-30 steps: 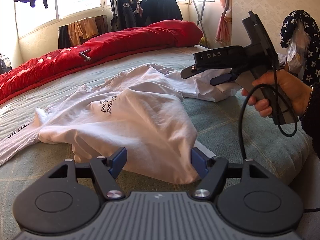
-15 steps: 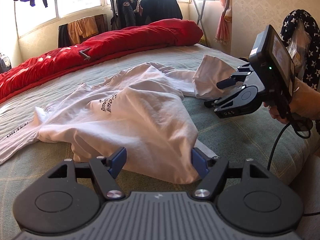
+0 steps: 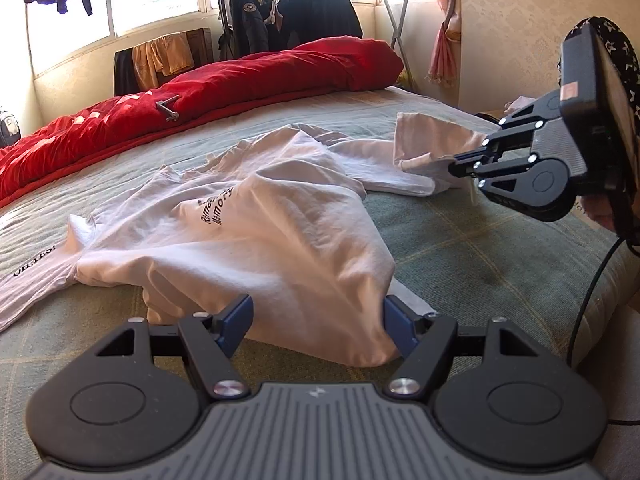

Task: Fold clothes

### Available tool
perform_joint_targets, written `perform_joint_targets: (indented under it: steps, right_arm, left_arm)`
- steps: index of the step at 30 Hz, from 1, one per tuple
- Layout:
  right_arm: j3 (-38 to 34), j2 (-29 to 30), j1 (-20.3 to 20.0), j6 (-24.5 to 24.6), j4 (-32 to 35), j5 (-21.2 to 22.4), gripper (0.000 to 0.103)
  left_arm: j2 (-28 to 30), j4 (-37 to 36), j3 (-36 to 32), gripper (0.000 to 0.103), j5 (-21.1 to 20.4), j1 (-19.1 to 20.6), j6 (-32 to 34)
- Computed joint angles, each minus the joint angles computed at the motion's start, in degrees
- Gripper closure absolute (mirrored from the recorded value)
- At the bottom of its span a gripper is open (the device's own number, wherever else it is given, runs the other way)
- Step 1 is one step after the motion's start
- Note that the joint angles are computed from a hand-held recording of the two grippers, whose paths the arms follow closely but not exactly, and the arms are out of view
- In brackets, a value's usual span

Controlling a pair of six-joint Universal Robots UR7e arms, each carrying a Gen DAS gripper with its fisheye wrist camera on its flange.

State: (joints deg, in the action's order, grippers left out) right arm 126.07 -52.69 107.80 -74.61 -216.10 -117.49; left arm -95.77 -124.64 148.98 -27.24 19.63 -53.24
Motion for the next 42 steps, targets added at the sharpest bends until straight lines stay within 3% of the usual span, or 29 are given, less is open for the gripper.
perform_joint_targets:
  steps: [8, 12, 16, 19, 20, 21, 23, 24, 25, 29, 33, 35, 36, 38, 42]
  right_arm:
    - [5.7, -10.8, 3.1, -0.9, 0.7, -1.5, 0.101]
    - [6.0, -17.8, 2.6, 10.7, 14.9, -1.8, 0.099]
    - [4.9, -21.1, -2.2, 26.7, 29.5, 4.0, 0.081]
    - [4.2, -19.6, -5.8, 35.4, 33.0, 8.6, 0.078]
    - [4.4, -18.4, -6.1, 35.4, 31.7, 8.9, 0.077]
    - [4.7, -17.0, -6.0, 34.4, 29.8, 8.8, 0.074]
    - [5.3, -14.1, -5.5, 31.5, 25.7, 8.0, 0.059]
    - [5.5, -12.2, -4.7, 28.1, 22.7, 6.3, 0.048]
    - [5.7, -10.1, -3.7, 24.2, 19.3, 4.4, 0.044]
    - [5.0, -1.8, -0.8, 8.5, 6.7, -2.5, 0.043]
    - [3.4, 4.2, 0.5, -3.6, -3.4, -4.7, 0.044]
    - [2.4, 6.2, 0.8, -8.0, -6.3, -5.1, 0.052]
    - [2.2, 6.5, 0.9, -8.9, -5.9, -5.7, 0.074]
    - [2.1, 6.3, 1.2, -9.5, -4.4, -6.8, 0.100]
    - [5.0, 3.8, 1.7, -14.0, -7.2, -6.5, 0.100]
  left_arm:
    - [-0.2, 1.7, -0.1, 0.031, 0.4, -1.9, -1.2]
    - [-0.3, 1.3, 0.0, 0.031, 0.5, -3.1, -1.4]
    - [-0.8, 2.2, 0.2, 0.031, 0.1, -4.6, -2.2]
    - [-2.1, 6.5, -0.1, 0.031, 0.1, -6.1, -4.9]
    - [-2.6, 8.6, -0.3, 0.031, 0.2, -6.6, -6.3]
    - [-3.1, 10.3, -0.5, 0.030, 0.3, -6.9, -7.5]
    - [-3.9, 13.3, -0.8, 0.027, 0.3, -7.3, -9.5]
    - [-4.2, 14.5, -1.0, 0.027, 0.3, -7.4, -10.3]
    - [-4.4, 15.2, -1.1, 0.027, 0.3, -7.4, -10.8]
    - [-4.5, 15.1, -1.0, 0.027, 0.2, -7.2, -10.9]
    - [-3.9, 12.0, -0.5, 0.027, -0.3, -6.8, -8.6]
    - [-3.6, 10.8, -0.4, 0.027, -0.4, -6.6, -7.7]
    - [-3.6, 10.5, -0.3, 0.027, -0.5, -6.6, -7.4]
    - [-3.9, 10.5, -0.2, 0.027, -0.6, -6.7, -7.3]
    - [-4.3, 10.9, -0.1, 0.027, -0.6, -6.4, -7.5]
